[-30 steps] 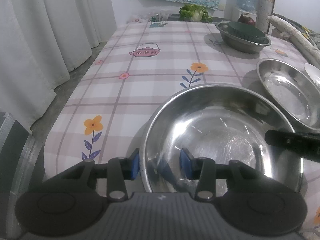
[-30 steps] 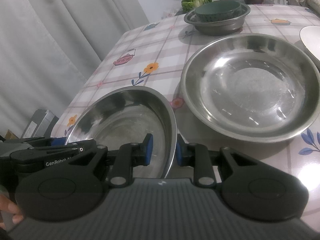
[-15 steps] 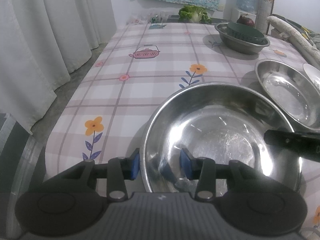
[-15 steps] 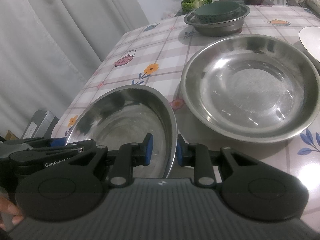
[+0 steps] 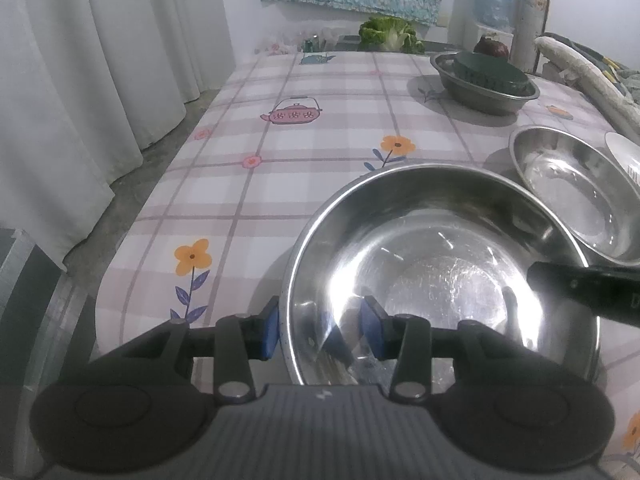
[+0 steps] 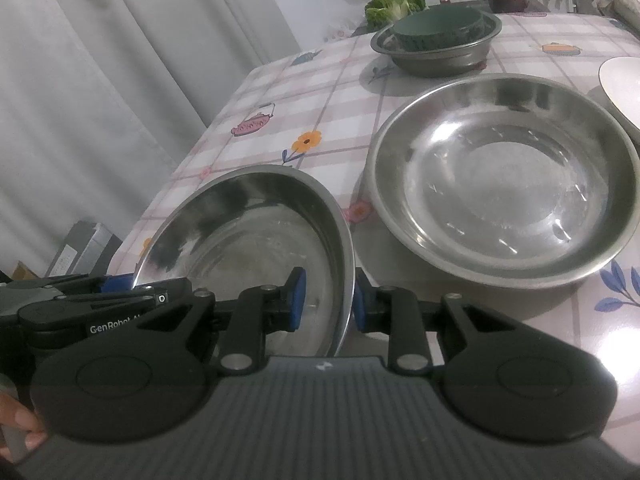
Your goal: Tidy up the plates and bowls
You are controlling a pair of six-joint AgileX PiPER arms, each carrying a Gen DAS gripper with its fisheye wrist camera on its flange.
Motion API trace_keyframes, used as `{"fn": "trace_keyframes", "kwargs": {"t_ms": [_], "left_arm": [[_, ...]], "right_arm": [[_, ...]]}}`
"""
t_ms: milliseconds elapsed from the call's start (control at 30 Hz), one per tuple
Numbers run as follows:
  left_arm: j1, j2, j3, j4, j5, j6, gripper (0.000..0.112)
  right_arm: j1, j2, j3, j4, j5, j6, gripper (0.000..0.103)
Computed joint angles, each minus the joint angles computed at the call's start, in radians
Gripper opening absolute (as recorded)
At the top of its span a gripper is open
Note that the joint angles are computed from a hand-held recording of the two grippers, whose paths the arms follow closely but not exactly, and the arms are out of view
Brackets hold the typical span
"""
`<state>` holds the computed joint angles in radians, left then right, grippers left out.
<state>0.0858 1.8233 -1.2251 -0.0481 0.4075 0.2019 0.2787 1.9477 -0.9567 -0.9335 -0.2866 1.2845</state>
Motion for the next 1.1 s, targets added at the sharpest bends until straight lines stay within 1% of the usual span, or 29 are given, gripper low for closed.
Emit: {"fn": "trace_keyframes", "kwargs": {"t_ms": [533,800,1100], "left_arm": [[0.001,-0.024,0.005,-0.015,-0.001,0.006,0.043],[0.000,-0.035,0.002,-0.029,-0.002,0.017,0.043],[-0.009,-0.047,0.002,-0.022,-0.001,0.005,0.043]], "right_arm": [[-0.006,-0.019,0.007,-0.015,-0.005,0.010,0.025],[-0.009,-0.036,0.023,0.030,-0.014,-0.031,0.025],[-0.020,-0.051,0.039,0.043,-0.026,-0.043,0.025]]}}
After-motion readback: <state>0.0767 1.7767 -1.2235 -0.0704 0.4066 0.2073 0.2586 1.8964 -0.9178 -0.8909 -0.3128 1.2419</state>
